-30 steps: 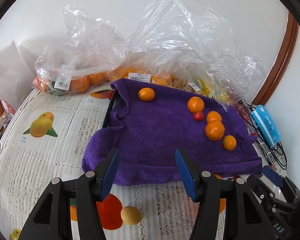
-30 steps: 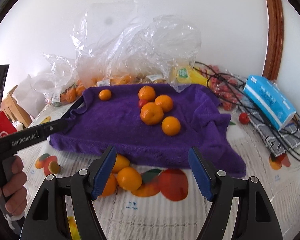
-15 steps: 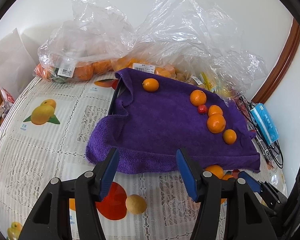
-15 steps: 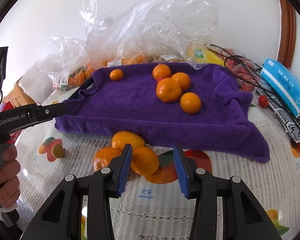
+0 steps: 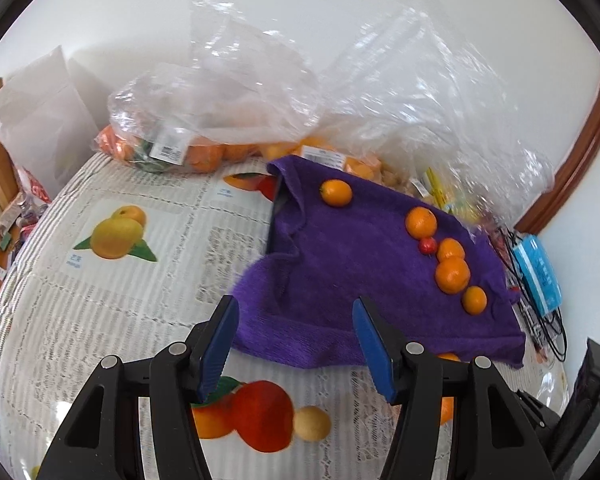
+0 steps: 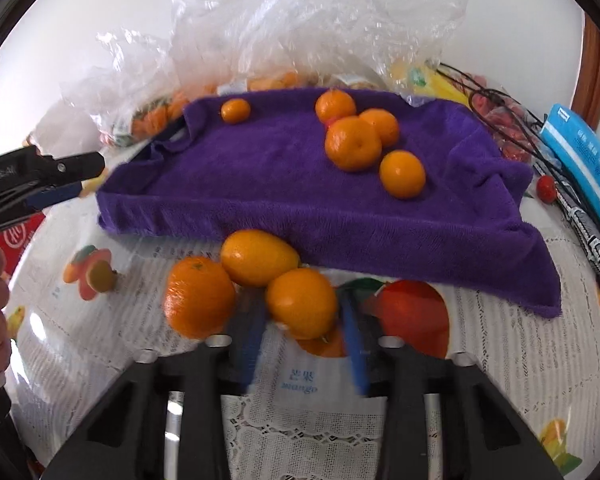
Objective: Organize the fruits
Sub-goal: 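Grasp an orange with the right gripper while the left gripper grasps a small yellow fruit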
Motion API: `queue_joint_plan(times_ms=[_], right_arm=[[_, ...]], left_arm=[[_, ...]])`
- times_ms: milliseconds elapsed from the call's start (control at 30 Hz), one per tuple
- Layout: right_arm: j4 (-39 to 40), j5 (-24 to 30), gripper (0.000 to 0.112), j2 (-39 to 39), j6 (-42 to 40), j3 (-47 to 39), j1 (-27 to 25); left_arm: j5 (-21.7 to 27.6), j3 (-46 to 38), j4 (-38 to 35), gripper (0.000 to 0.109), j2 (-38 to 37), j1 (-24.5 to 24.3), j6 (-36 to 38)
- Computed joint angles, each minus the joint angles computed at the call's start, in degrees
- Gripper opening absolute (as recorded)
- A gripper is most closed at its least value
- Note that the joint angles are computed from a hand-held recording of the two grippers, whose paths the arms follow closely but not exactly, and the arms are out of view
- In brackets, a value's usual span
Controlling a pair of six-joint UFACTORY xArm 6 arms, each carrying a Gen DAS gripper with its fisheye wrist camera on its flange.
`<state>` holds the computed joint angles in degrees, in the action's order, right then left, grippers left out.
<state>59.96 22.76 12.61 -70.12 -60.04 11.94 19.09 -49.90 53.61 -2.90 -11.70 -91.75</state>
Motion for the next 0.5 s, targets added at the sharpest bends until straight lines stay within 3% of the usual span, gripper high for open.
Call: queue_joint_plan(times_ms=[200,300,500], right_arm=[[8.4,-4.0,0.033,-2.7,-7.6,2.0,-0.6],[13.3,-3.8,0.033,-4.2,-11.6,2.3,-1.9],[16.1,-3.8,0.033,-4.2,-13.3,1.2,-3.7]], left_arm=[[-1.0,0.8,-3.7,0.057,0.1,0.7,2.8],[1.2,-0.2,-4.8,0.057,0.9,-0.8,5.0],[2.4,1.2,-6.9,0.056,1.3,-3.4,6.9]])
